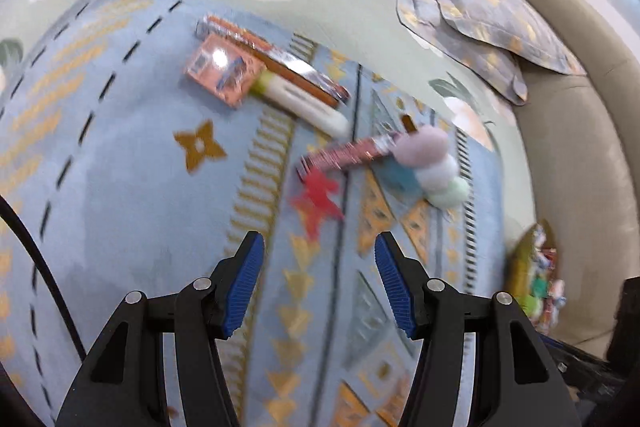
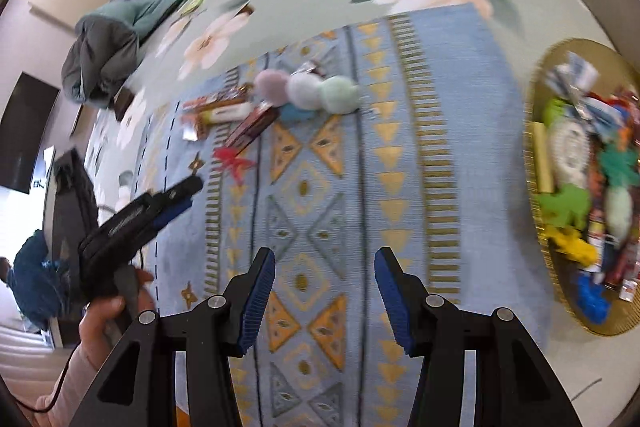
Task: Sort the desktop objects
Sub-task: 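Withdraw both open tools from the bowl back over the rug, then grasp the red figure with the left tool while the right tool grasps the pastel ball plush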
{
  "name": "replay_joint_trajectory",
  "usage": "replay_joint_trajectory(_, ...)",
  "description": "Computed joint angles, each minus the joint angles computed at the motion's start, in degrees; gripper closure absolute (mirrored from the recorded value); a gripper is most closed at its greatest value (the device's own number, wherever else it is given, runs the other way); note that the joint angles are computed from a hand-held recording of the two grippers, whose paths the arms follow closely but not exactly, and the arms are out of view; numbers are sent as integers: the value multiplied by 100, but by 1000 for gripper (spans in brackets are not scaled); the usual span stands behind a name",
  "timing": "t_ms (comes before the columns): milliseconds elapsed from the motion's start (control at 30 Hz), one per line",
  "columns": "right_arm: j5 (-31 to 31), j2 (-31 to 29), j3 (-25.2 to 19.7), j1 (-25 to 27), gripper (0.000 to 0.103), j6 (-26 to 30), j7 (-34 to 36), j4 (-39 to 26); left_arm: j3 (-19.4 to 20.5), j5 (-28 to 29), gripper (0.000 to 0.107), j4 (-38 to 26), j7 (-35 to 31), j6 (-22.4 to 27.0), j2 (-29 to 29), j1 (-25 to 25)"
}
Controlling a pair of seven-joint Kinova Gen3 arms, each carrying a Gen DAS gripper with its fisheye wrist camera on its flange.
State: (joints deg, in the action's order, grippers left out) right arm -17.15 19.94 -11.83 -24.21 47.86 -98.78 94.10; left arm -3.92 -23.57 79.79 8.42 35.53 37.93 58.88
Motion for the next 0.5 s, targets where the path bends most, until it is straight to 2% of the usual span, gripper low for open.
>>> replay_joint_trajectory(100,478,143,116,-381,52,44,-332,-273,23,-108,52,-235,-298,177,228,-105)
replay_joint_trajectory(200,812,354,153,-583,52,175,-472,-618,286,94,52,-479,-799,142,472,-407)
replay_joint_trajectory(333,1333,647,258,-836,52,378,-509,-1089,-47,35,52,-1121,-777,826,850,-82)
replay_joint_trajectory(400,1589,801,320,-935,52,466,-475,-1350,-163,-108,53,-1255,-695,935,940,41)
replay_joint_trajectory(467,1759,966,372,-982,52,430,-437,-1574,-136,-144,76,-1391,-720,1070,1024,26)
replay_joint_trajectory(500,1790,1037,381,-986,52,439,-423,-1673,-97,-114,76,-1407,-814,1081,1026,-19)
